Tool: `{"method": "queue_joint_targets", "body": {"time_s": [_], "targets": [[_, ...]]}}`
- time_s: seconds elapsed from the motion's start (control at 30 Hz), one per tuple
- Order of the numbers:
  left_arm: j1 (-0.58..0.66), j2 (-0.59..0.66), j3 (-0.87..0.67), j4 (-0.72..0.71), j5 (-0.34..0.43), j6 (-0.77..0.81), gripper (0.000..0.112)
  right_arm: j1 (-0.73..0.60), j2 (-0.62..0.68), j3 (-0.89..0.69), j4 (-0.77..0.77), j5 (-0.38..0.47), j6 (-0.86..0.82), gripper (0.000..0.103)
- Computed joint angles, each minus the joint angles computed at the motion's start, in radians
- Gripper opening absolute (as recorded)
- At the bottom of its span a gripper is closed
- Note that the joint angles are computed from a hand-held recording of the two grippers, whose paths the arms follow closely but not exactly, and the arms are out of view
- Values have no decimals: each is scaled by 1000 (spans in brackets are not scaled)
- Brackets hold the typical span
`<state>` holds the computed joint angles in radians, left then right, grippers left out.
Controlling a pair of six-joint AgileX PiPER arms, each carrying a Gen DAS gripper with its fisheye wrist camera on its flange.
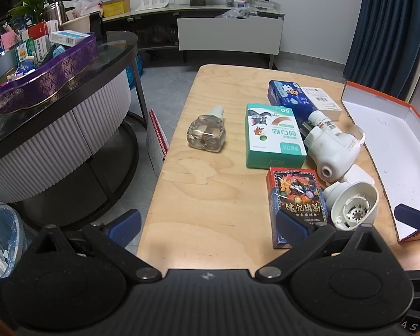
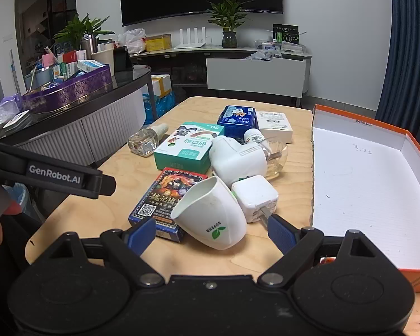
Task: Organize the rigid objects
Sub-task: 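Move left tool toward glass bottle while right tool moves toward white heater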
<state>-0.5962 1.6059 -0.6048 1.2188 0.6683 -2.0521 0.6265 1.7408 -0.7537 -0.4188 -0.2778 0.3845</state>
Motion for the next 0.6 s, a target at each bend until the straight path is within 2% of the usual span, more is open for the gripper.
{"method": "queue_joint_targets", "body": {"time_s": [0.47, 0.6], "targets": [[20, 9, -8, 2, -10, 15, 103, 6, 7, -10, 31, 6, -39, 102], [23, 10, -7, 5, -14, 14, 103, 10, 20, -9, 75, -27, -85, 102]]}}
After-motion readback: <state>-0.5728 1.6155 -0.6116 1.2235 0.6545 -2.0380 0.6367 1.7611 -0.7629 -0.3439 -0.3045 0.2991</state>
